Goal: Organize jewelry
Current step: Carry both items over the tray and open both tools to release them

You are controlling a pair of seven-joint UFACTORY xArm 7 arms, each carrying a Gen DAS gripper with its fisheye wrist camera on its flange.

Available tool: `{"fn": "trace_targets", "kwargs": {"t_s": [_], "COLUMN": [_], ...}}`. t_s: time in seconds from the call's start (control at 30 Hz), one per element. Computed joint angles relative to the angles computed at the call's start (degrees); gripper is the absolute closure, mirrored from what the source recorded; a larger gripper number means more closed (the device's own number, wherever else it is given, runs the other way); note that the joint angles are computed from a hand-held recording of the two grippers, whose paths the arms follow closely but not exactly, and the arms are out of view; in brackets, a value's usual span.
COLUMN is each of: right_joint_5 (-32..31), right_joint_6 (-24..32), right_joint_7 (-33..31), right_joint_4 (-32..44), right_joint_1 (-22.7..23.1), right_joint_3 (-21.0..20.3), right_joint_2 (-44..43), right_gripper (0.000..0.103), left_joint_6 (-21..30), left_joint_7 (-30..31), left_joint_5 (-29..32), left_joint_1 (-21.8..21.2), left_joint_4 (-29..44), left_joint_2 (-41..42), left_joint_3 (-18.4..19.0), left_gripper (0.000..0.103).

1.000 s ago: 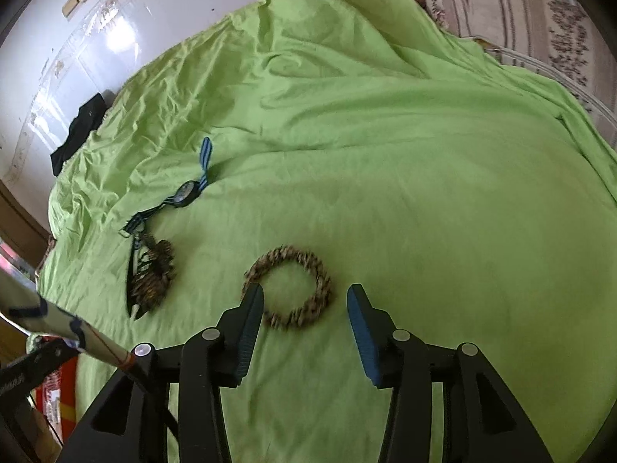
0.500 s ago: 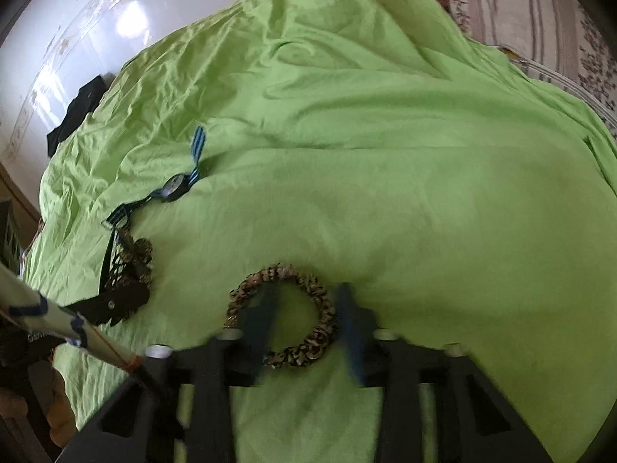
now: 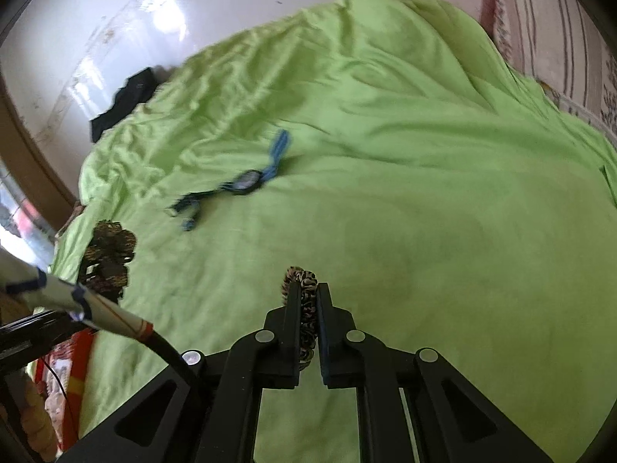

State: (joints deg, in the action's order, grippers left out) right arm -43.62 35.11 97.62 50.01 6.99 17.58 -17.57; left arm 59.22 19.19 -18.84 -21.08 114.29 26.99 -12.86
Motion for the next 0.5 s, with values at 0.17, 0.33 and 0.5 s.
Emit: {"fn": "trace_targets", "kwargs": {"t_s": [0.17,0.33,0.5], "right_joint_5": [-2.2,-5.7,-9.9], "right_joint_6": [2.3,6.3,13.9], "right_joint_7": [1.1,4.5,2.7], "right_joint_4": [4.7,11.5,23.0], "right_joint_1": [1.9,6.1,12.2], "right_joint_3": [3.1,6.5,8.7], "right_joint_2": [1.1,5.3,14.8], "right_gripper": [0.095,0.095,0.095], "left_joint_6": [3.6,5.0,6.5], "left_joint_7": [3.2,7.5,9.7], "left_joint_5": [-5.6,-8.9,-10.3], "left_joint_1": [5.6,11.4,17.3], "left_joint_4": [-5.2,-10.7,-11.4], "left_joint_2": [-7.7,-14.9,-17.3], "left_joint_3": [0.6,4.1,8.4], "left_gripper": [0.08,0.08,0.08]}}
